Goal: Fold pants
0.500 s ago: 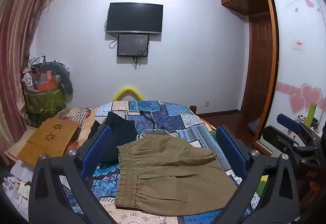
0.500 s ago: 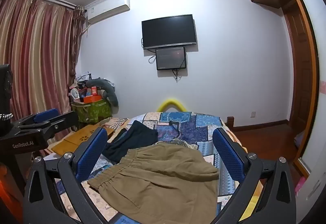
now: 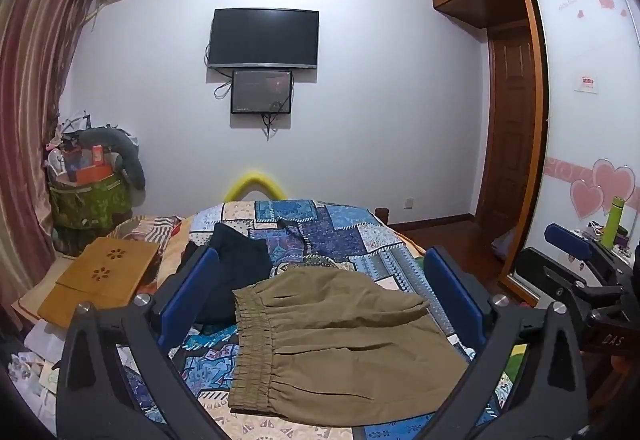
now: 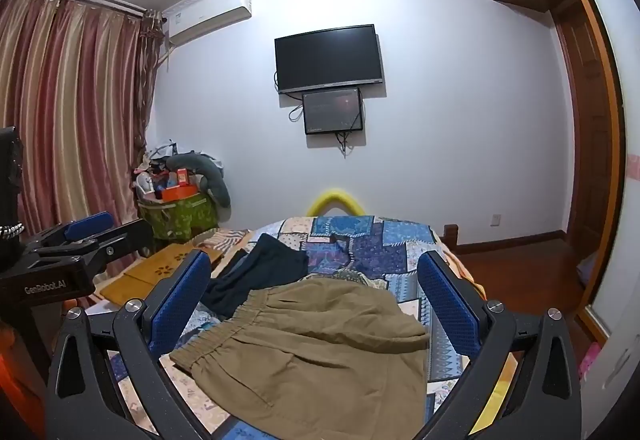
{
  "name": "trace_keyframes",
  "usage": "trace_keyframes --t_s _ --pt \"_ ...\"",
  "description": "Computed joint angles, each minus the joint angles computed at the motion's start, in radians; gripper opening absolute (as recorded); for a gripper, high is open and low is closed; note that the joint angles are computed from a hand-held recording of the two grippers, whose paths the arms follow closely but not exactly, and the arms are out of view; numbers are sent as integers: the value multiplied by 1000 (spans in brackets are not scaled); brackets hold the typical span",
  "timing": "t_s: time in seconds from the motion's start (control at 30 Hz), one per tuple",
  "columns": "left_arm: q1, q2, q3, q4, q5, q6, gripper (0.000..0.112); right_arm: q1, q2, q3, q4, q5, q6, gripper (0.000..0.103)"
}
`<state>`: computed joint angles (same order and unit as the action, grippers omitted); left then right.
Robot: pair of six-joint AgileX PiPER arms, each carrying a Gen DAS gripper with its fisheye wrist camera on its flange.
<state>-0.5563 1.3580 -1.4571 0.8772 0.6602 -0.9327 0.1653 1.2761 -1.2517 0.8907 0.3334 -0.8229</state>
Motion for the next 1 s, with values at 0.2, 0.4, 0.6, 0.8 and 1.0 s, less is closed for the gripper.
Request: trace_keyframes --t_s 0.2,0.4,0.6,0.8,1.0 --pt "-15 10 -19 6 16 14 103 8 -2 -4 -58 -4 61 102" --pt "-30 14 -19 29 17 10 103 4 2 -24 -103 10 117 102" --pt "-38 11 -15 45 22 3 103 3 -6 -20 -114 10 133 102" --pt "-47 15 -18 57 33 -1 103 5 -5 -23 -127 10 146 102" --pt "-49 18 -23 53 34 7 103 8 -7 -21 -146 8 166 102"
